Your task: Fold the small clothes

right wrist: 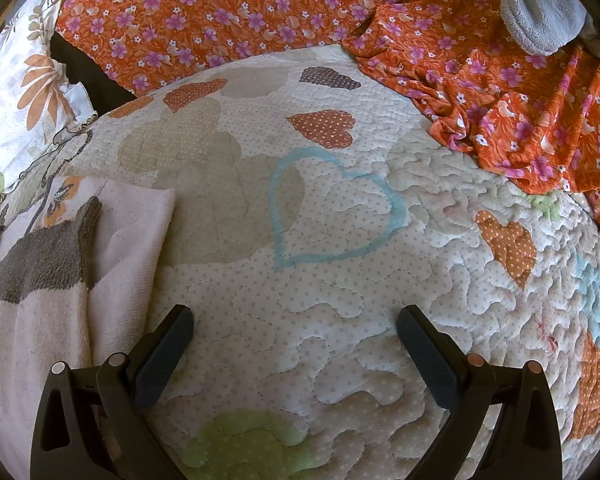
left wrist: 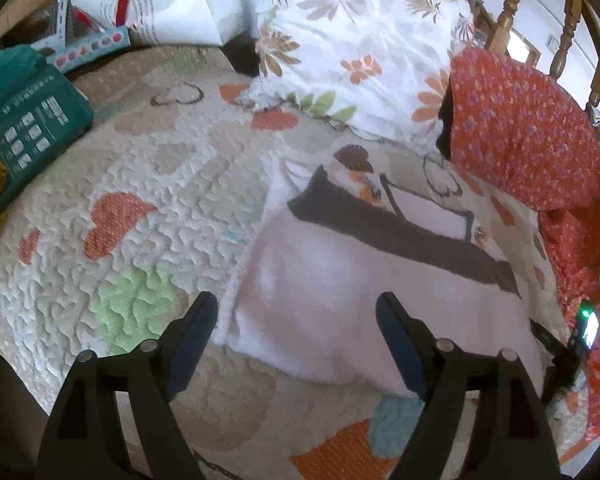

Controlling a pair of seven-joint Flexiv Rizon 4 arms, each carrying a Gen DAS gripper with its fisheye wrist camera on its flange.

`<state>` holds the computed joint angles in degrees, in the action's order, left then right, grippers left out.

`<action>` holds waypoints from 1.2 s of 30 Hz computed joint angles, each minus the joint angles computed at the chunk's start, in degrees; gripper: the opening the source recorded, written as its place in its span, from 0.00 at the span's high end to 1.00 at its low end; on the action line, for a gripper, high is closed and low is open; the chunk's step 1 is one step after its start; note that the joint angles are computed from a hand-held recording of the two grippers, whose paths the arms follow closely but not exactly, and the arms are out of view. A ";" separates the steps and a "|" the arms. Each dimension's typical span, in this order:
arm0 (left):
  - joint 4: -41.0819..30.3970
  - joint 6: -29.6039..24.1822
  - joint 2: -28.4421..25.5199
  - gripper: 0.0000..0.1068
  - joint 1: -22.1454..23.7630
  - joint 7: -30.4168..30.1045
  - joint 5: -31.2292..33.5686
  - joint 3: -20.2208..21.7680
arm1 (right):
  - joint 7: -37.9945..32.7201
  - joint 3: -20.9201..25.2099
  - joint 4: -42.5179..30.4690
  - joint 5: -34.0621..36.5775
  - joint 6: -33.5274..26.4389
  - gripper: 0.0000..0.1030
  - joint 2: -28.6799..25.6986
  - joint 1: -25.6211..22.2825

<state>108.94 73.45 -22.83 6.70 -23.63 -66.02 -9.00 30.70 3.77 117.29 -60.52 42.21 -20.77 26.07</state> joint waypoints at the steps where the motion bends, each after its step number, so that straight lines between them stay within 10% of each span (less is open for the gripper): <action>1: 0.08 1.28 -0.04 0.22 -0.16 0.87 -0.76 -0.27 | -0.04 0.01 0.02 0.01 0.01 0.00 0.04 -0.03; 36: -0.15 2.38 -2.32 0.18 0.28 -4.54 8.51 -0.20 | -0.21 -0.08 -0.25 0.12 -0.01 0.00 -0.15 -0.01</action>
